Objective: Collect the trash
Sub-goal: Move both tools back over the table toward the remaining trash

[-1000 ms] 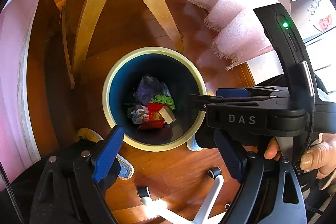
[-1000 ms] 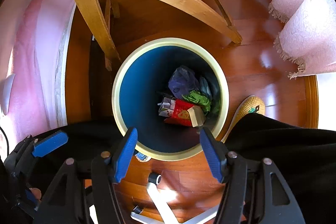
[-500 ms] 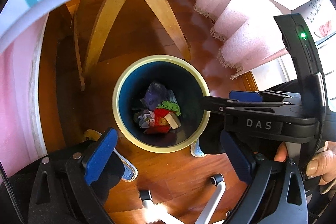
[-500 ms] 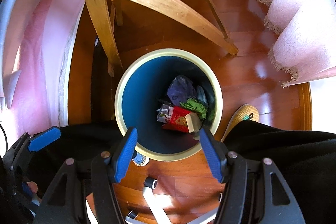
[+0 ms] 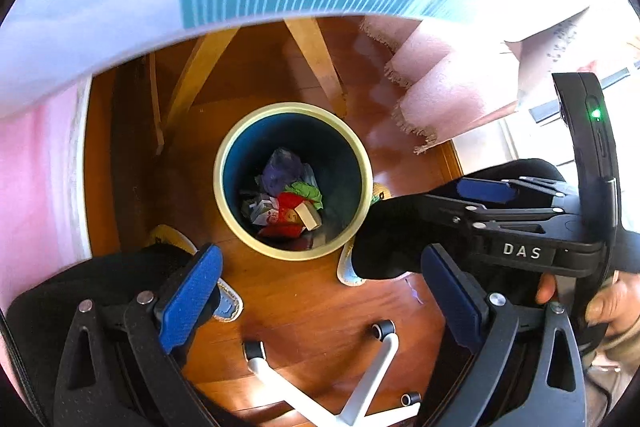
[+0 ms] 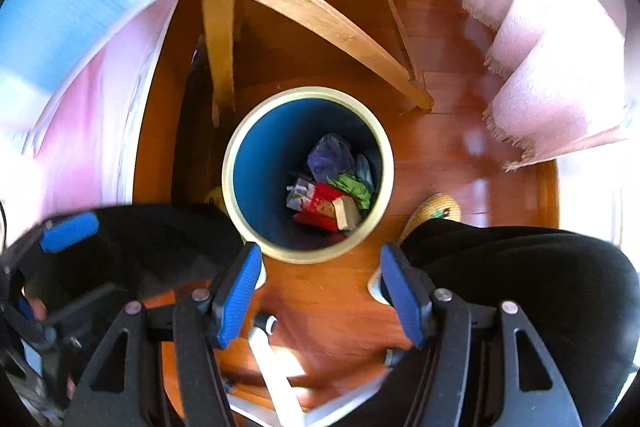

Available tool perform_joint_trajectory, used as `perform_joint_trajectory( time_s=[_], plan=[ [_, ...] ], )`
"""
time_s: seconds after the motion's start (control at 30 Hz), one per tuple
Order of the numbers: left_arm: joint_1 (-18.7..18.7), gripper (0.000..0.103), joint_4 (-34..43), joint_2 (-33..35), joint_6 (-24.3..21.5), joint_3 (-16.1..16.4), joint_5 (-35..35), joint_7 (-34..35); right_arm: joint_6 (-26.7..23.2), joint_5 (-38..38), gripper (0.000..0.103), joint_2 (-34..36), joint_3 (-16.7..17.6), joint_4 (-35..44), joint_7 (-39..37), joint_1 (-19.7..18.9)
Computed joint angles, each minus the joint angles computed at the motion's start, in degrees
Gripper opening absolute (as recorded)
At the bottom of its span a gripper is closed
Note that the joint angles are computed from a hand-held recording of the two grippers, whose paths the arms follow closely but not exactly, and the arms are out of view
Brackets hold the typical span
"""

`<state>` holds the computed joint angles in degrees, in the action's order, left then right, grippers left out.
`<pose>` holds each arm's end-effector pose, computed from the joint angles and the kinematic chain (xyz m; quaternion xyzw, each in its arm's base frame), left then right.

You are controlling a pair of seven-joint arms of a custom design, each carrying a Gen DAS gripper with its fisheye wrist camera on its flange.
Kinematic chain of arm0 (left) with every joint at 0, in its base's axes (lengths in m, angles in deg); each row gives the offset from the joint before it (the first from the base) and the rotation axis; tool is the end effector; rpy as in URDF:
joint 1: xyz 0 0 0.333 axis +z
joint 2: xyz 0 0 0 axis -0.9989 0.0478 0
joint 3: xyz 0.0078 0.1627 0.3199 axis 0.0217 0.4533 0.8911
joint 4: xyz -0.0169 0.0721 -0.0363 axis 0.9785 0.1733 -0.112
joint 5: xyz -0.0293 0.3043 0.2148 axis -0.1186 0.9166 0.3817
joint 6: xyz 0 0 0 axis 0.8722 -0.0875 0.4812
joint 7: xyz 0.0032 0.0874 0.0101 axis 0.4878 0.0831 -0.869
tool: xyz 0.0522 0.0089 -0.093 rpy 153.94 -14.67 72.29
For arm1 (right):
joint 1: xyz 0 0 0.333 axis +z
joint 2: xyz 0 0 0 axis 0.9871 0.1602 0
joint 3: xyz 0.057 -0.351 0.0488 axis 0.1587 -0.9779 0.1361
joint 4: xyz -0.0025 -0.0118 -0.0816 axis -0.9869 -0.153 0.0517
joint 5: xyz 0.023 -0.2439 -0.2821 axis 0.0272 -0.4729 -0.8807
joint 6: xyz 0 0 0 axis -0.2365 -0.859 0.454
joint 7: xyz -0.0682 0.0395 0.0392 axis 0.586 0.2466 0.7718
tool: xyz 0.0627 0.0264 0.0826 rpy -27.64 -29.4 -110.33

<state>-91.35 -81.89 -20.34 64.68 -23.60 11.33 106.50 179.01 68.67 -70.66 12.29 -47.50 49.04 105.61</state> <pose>0.5414 -0.1315 0.4166 0.5025 -0.8438 0.1799 0.0562 0.4960 0.3304 0.4190 -0.6299 0.7695 0.0147 0.1042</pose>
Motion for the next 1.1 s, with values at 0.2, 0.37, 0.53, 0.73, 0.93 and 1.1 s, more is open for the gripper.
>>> perform_joint_trajectory(
  time_s=[0.2, 0.37, 0.53, 0.73, 0.93, 1.1],
  plan=[
    [0.57, 0.101, 2.42, -4.09, -3.56, 0.43, -2.04, 3.57, -4.59, 1.96, 0.062, -4.93, 0.72, 0.74, -6.43, -0.13],
    [0.88, 0.102, 4.98, -8.18, -6.88, 1.33, -6.42, 9.76, -7.56, 2.62, 0.062, -9.4, 0.33, 2.75, -9.67, 0.4],
    [0.85, 0.102, 6.81, -11.63, -7.29, 2.39, -8.55, 12.71, -9.46, -1.14, 0.062, -13.11, -0.26, 6.22, -10.36, 0.71],
    [0.94, 0.102, 12.11, -11.58, -5.53, 3.17, -9.57, 12.21, -10.2, -9.31, 0.062, -13.6, -0.65, 13.72, -9.25, 0.06],
    [1.06, 0.102, 22.02, -6.41, -1.91, 2.44, -6.98, 9.07, -11.18, -15.33, 0.062, -9.02, -1.48, 24.17, -9.06, -0.84],
    [0.99, 0.102, 30.72, -0.09, -0.96, 1.34, -2.12, 4.36, -12.73, -18.39, 0.062, -3.22, -2.98, 32.82, -10.72, -1.45]
  ],
)
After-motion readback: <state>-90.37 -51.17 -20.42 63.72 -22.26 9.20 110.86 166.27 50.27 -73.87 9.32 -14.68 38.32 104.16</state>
